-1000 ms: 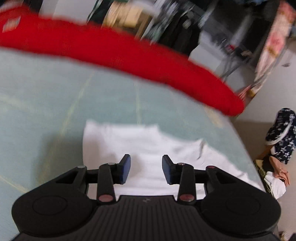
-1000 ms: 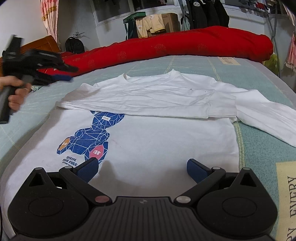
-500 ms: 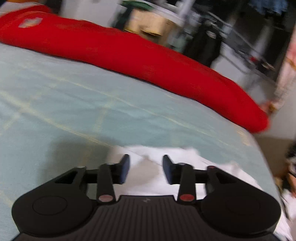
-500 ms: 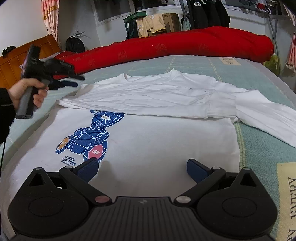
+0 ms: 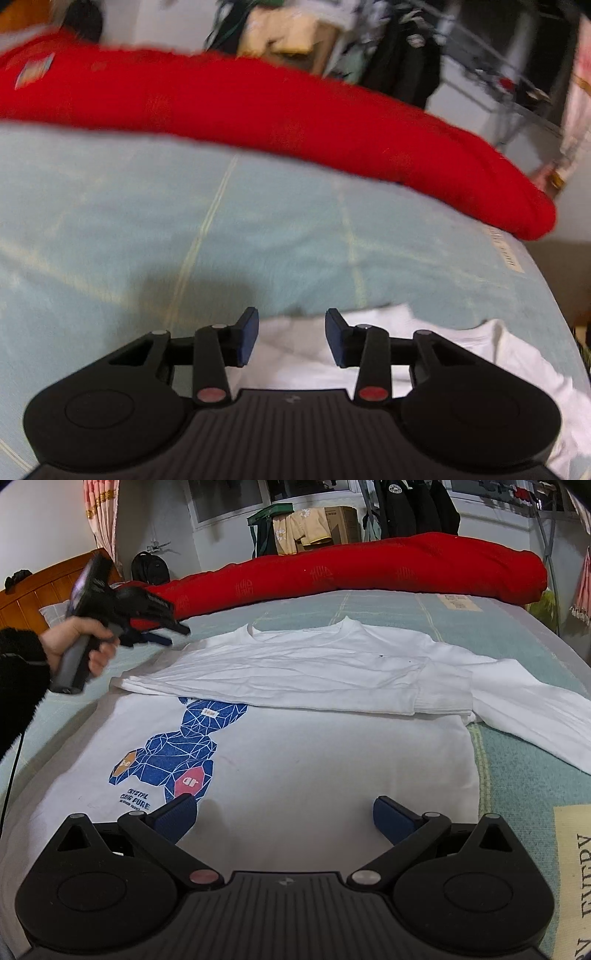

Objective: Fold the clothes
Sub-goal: 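Open the left tool and release the folded shirt edge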

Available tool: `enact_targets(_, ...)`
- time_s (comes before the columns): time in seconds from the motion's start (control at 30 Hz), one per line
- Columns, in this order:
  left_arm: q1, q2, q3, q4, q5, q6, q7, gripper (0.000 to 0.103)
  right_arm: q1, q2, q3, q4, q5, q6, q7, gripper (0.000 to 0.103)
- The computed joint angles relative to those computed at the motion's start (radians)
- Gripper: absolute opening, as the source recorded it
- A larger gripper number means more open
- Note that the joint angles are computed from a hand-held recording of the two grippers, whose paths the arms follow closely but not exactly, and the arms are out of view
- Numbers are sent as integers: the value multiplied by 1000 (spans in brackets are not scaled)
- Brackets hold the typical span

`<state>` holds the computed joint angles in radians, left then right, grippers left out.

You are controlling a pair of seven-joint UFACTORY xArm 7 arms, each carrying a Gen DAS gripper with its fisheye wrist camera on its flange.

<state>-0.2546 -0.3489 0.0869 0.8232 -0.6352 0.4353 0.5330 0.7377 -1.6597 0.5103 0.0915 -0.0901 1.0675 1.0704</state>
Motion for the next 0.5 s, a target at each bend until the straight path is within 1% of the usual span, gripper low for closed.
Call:
enact_targets(0.03,-2,-11,6,-1,0,0,18,44,0,1,0,0,0,0,0,103)
enact_targets(0.13,15,-2,28,12,11,54,23,45,-1,5,1,1,-2,-1,-1,103)
enact_targets(0.2,30,5,35,7,1,72,27,48,0,7,3,1,-3,-2,1,103)
enact_targets(0.27,37,32,51,15,-34,109,40,50,-1,9,2,1,-4,-2,1,103)
enact_targets(0.33,52,64,56,27,-77,159,40,49,-2,11,1,1,-6,-4,1,103)
enact_targets(0.37,57,72,59,28,-112,182,54,46,-2,11,1,1,-6,-5,0,103)
enact_targets(0.4,61,78,55,25,-141,188,78,34,-2,11,1,0,-7,-6,1,103)
enact_targets(0.43,62,79,46,20,-164,171,118,21,-1,11,2,0,-7,-6,2,103)
enact_targets(0.47,66,82,29,15,-169,144,139,4,-1,11,3,0,-7,-5,3,103)
enact_targets(0.5,75,90,2,10,-144,104,133,4,0,11,3,-1,-8,-6,3,103)
